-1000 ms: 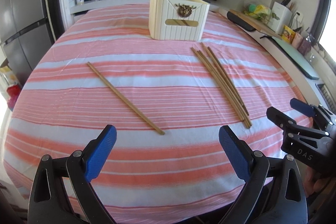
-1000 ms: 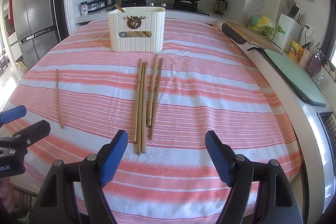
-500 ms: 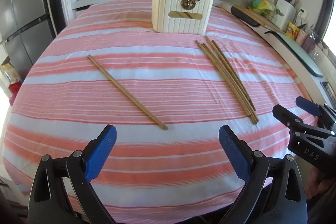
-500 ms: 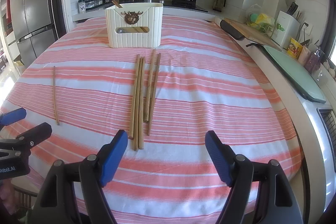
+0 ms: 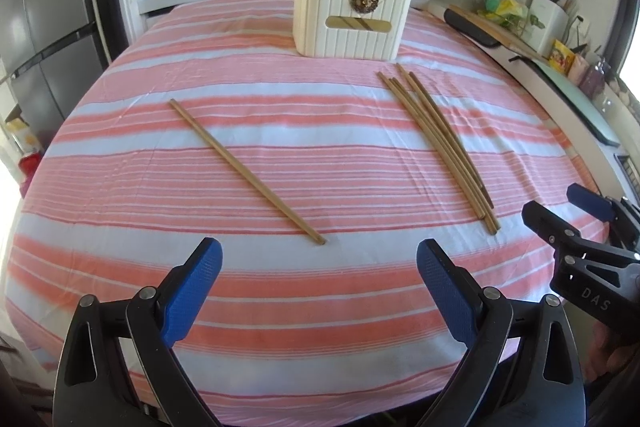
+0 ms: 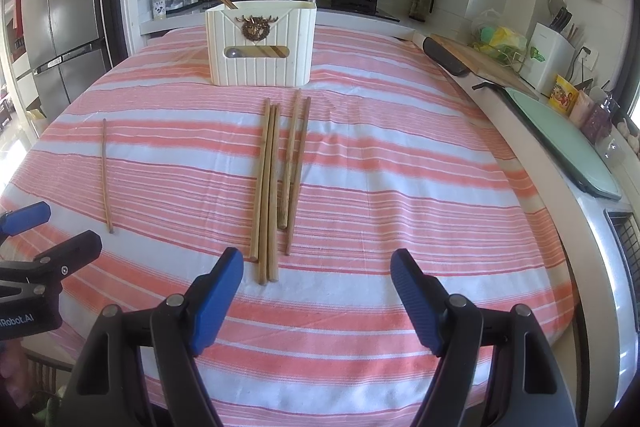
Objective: Organize utensils
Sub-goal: 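Move the left tool to a lone chopstick while the right tool moves to the chopstick pile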
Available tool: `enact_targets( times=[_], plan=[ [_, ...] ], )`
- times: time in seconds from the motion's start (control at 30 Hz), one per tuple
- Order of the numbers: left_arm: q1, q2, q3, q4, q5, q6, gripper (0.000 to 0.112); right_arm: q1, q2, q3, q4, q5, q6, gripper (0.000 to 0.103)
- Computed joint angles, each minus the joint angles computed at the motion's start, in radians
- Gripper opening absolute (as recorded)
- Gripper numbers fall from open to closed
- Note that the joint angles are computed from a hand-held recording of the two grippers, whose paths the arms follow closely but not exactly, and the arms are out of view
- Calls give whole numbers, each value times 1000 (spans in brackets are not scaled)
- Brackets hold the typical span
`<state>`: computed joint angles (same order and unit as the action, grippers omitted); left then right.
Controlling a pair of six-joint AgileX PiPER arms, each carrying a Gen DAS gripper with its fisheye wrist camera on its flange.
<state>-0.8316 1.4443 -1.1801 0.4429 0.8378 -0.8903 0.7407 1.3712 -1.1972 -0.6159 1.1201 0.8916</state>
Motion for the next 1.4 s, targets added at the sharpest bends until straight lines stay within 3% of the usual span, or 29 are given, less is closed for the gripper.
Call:
enact_targets(
  times=[0.43, 0.7, 0.8, 0.93, 1.07, 1.2, 1.4],
  plan=[
    [31, 0, 20, -21, -13, 16, 98, -3, 20, -2, 7, -7, 2, 78],
    [255, -45, 94, -179, -109, 78, 98, -17, 27, 9, 30, -14, 2, 78],
    [320, 7, 47, -179, -133, 76, 98, -15, 26, 11, 28, -25, 9, 78],
    [312, 178, -116, -60, -50, 24, 98, -60, -2, 33, 26, -118, -12, 78],
    [253, 278, -193, 50, 41, 35, 98, -244, 18, 14, 198, -275, -224, 78],
    [242, 242, -141, 94, 26, 42, 100, -363, 122, -75, 299, -284, -389, 77],
    [291, 171, -72, 65, 24, 141, 102, -387, 263, -174, 411, -284, -585, 77]
  ],
)
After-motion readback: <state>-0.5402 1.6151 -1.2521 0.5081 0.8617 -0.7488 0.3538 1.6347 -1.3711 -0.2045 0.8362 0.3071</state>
